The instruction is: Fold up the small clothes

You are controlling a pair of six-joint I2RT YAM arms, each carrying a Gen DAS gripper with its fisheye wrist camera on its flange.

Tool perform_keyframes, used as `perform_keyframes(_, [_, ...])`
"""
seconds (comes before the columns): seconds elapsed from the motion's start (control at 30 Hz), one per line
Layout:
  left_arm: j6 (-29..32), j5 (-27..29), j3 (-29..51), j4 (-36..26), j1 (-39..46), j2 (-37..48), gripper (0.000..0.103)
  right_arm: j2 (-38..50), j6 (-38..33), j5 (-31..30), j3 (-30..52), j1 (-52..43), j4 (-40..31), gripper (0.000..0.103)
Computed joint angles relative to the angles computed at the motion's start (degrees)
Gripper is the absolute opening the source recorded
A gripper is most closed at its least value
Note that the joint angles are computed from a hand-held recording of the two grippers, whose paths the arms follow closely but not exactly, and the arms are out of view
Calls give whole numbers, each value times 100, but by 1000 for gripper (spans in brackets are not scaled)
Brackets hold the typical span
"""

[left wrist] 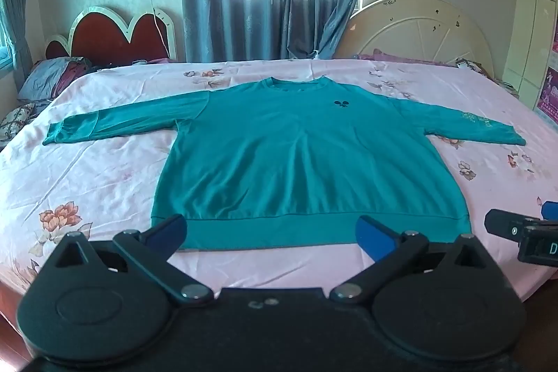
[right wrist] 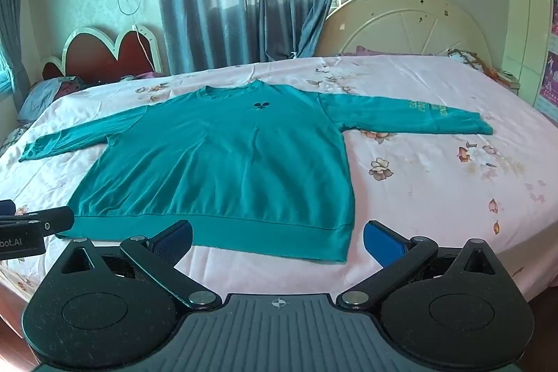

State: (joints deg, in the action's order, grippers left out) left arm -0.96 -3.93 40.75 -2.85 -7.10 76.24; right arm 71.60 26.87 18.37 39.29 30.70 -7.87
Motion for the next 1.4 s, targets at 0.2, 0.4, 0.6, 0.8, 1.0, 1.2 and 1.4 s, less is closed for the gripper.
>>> perform_keyframes(0.2, [22, 11, 16, 15, 14, 25, 103, 14, 8, -9, -23, -1, 48, 103])
perform_keyframes(0.4, [25, 13, 36, 20, 18, 52, 103, 46, 23, -5, -10, 8, 48, 103])
perform_keyframes(0.6, [21, 41, 22, 77, 36, 69, 103, 46, 9, -1, -9, 3, 53, 103])
perform_keyframes(0.8, [36, 71, -8, 84, 69, 26, 103, 44, 17, -11, -7, 4, 46, 103])
perform_keyframes(1.0, [34, 69, -11, 80, 69, 15, 103, 51, 44, 40, -23, 21, 81, 103])
perform_keyframes(1.2, [59, 106, -27, 60, 105, -41, 103, 50, 35, 33, -32, 19, 99, 103])
perform_keyframes(1.4, [80, 99, -35, 69, 146, -56, 103, 21, 66, 81, 18, 57, 19, 103])
